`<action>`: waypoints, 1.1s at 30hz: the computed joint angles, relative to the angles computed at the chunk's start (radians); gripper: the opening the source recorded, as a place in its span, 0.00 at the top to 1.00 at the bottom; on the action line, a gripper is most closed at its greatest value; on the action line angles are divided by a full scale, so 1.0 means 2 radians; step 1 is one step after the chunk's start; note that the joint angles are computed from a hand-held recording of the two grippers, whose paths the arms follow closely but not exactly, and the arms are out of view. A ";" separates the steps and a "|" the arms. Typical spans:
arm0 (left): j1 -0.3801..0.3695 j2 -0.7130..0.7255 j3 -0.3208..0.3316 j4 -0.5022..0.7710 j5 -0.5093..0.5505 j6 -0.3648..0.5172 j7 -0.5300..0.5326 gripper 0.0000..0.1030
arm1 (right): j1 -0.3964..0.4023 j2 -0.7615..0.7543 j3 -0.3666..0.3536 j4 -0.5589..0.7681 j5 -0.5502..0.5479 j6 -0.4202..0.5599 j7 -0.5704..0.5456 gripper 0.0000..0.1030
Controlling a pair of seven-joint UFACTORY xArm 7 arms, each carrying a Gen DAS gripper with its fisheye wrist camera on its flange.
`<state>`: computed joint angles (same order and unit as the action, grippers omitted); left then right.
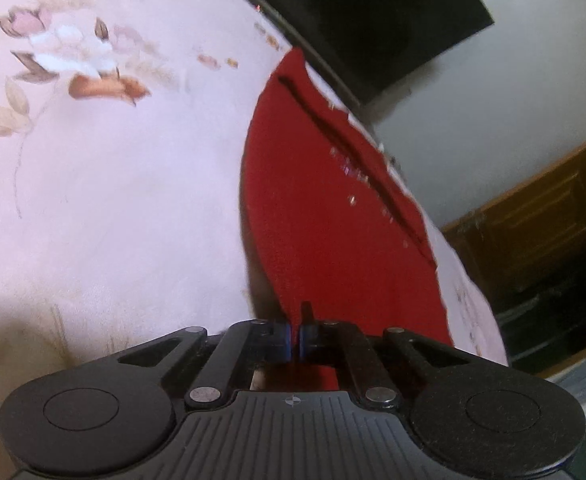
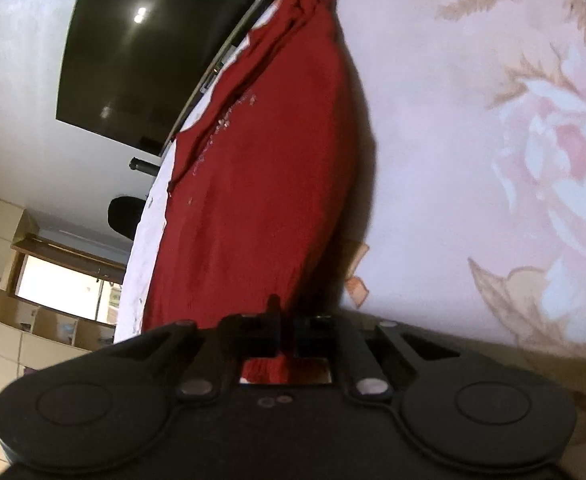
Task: Fold small clothes
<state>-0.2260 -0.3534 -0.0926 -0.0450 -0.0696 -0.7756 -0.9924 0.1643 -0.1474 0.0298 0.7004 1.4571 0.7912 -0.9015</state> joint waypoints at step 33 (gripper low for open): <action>0.092 0.293 0.227 0.560 0.557 0.030 -0.318 0.97 | 0.034 0.290 0.054 0.473 -0.085 -0.216 0.016 0.95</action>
<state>-0.0419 0.2327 0.3605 1.0758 1.0454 -0.7155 -1.6292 0.2326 0.4331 0.1387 1.6474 1.2878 0.3585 -0.8688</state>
